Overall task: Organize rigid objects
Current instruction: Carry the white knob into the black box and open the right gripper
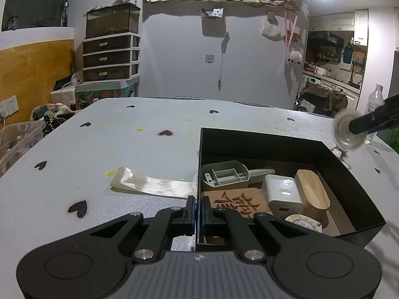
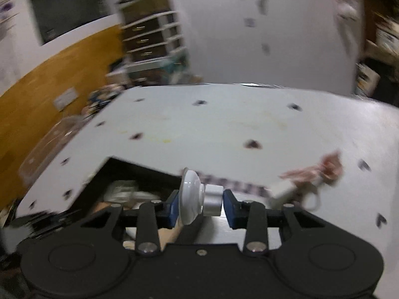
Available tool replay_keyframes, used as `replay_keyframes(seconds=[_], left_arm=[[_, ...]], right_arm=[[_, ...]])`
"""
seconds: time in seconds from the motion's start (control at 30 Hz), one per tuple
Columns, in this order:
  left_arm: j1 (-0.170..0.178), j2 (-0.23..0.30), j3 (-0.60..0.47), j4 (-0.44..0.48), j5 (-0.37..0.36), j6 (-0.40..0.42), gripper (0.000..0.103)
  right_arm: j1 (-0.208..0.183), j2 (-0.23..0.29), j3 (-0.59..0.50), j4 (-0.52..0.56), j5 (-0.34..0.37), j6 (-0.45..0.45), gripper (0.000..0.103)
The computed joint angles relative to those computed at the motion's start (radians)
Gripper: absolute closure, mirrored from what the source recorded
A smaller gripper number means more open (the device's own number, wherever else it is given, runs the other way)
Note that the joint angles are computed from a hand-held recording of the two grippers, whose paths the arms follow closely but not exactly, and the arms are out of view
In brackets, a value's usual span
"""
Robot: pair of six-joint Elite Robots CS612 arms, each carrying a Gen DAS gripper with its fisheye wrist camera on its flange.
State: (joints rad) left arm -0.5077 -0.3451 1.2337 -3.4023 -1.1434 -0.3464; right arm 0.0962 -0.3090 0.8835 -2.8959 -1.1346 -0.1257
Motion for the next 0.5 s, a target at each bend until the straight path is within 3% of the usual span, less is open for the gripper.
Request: replay_keyframes(seconds=[0.2, 0.33, 0.5], left_arm=[[0.0, -0.001, 0.0, 0.001, -0.001, 0.003, 0.099], [0.0, -0.002, -0.001, 0.003, -0.003, 0.004, 0.099], [0.0, -0.002, -0.001, 0.002, -0.002, 0.004, 0.099]], right_arm=[[0.028, -0.018, 0.001, 0.139, 0.127, -0.266, 0.065], [0.056, -0.007, -0.033, 0.267, 0.124, -0.479, 0.065], [0.081, 0.011, -0.089, 0.415, 0.104, -0.655, 0.065]])
